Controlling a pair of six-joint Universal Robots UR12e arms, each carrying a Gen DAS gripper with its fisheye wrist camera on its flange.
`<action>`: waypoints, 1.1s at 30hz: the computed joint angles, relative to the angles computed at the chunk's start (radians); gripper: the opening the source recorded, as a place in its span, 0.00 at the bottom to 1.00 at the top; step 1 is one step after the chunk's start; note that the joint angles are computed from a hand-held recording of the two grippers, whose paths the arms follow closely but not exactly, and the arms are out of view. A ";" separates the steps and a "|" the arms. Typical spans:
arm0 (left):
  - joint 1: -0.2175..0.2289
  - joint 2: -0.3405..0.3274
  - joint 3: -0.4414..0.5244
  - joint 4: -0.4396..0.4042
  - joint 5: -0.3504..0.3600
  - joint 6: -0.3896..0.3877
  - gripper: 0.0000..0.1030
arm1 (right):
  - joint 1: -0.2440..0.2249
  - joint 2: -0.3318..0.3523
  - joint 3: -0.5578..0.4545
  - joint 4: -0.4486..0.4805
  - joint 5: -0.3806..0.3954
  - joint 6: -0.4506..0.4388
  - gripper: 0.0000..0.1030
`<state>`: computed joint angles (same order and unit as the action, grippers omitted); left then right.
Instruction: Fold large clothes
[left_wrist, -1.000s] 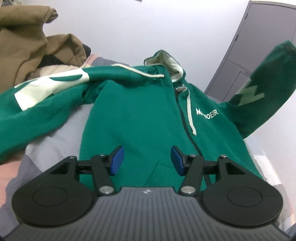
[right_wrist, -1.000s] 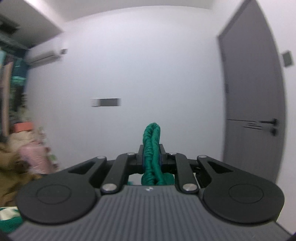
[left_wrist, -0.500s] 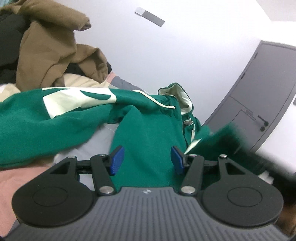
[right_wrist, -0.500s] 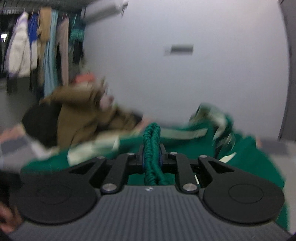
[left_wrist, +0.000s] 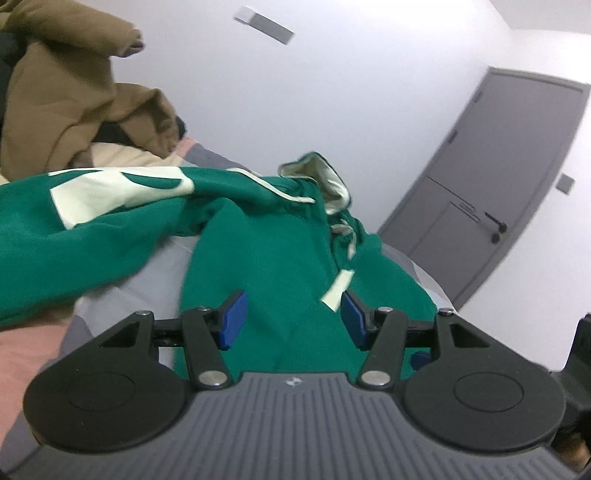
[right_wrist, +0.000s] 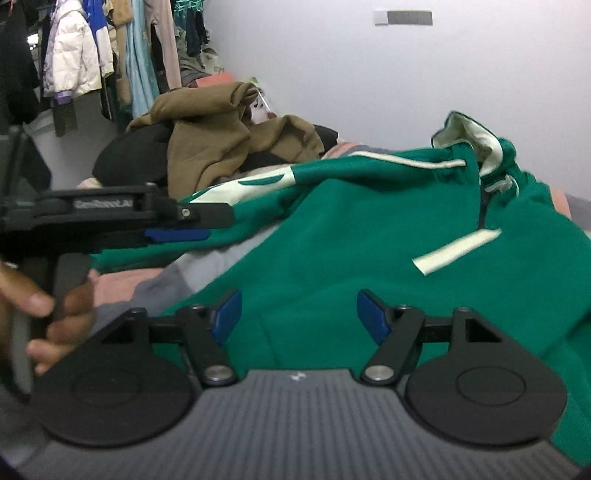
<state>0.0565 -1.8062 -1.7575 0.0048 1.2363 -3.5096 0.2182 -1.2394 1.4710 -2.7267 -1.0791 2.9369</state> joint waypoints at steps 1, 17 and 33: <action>-0.003 0.002 -0.002 -0.003 -0.006 0.009 0.60 | -0.007 -0.012 0.010 0.014 0.005 -0.003 0.68; -0.076 -0.047 0.065 -0.251 0.080 0.199 0.59 | -0.032 0.044 -0.002 -0.040 -0.195 0.156 0.52; -0.080 -0.027 0.059 -0.298 0.192 0.094 0.60 | -0.024 0.067 0.002 0.012 -0.251 0.250 0.47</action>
